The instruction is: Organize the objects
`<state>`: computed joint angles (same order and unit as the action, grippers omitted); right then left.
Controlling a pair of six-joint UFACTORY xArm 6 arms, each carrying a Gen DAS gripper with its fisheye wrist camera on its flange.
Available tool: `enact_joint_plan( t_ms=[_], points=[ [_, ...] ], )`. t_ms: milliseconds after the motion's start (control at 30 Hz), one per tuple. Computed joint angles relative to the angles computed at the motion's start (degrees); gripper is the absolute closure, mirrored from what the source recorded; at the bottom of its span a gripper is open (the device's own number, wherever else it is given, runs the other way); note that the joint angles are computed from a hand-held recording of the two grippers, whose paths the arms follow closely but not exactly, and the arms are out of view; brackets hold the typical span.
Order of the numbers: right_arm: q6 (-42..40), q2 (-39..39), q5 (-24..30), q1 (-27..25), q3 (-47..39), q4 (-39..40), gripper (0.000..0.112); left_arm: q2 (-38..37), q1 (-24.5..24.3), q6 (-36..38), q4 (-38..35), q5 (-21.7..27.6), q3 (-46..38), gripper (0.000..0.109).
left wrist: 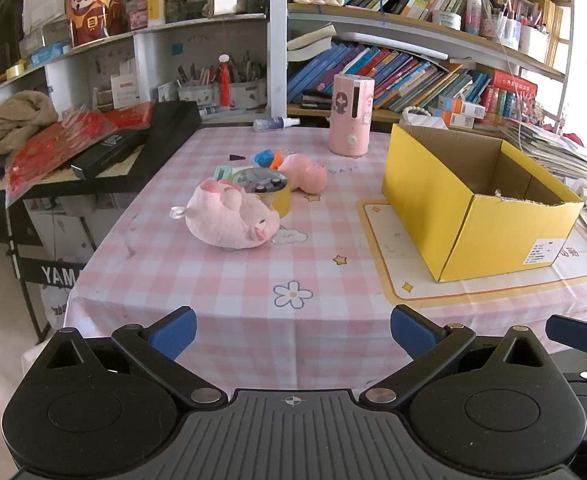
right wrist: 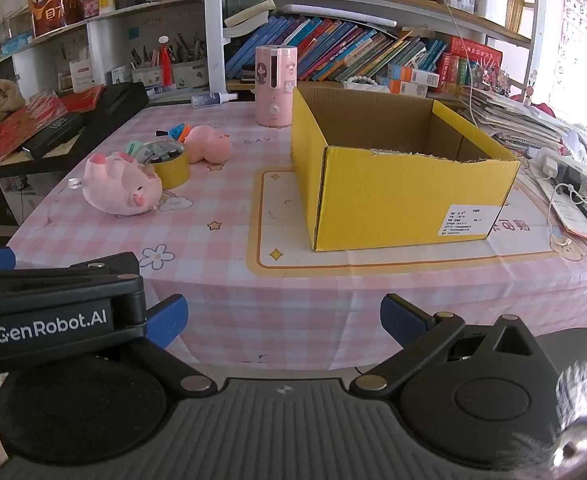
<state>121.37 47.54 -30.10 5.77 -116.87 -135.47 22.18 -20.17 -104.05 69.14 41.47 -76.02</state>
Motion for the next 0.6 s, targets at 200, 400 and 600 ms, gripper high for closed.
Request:
enact_joint_plan(
  t_ms=[200, 400, 600],
  points=[
    [2.12, 0.72, -0.53, 0.47, -1.76, -1.83, 0.009, 0.2, 0.06, 0.4, -0.36, 0.09, -0.32, 0.006],
    [3.79, 1.42, -0.86, 0.91, -3.23, -3.42, 0.009, 0.06, 0.24, 0.22, -0.21, -0.2, -0.02, 0.006],
    [5.01, 1.62, -0.83, 1.22, -3.68, -4.51, 0.009, -0.19, 0.9, 0.26, -0.34, -0.94, 0.53, 0.006]
  ],
)
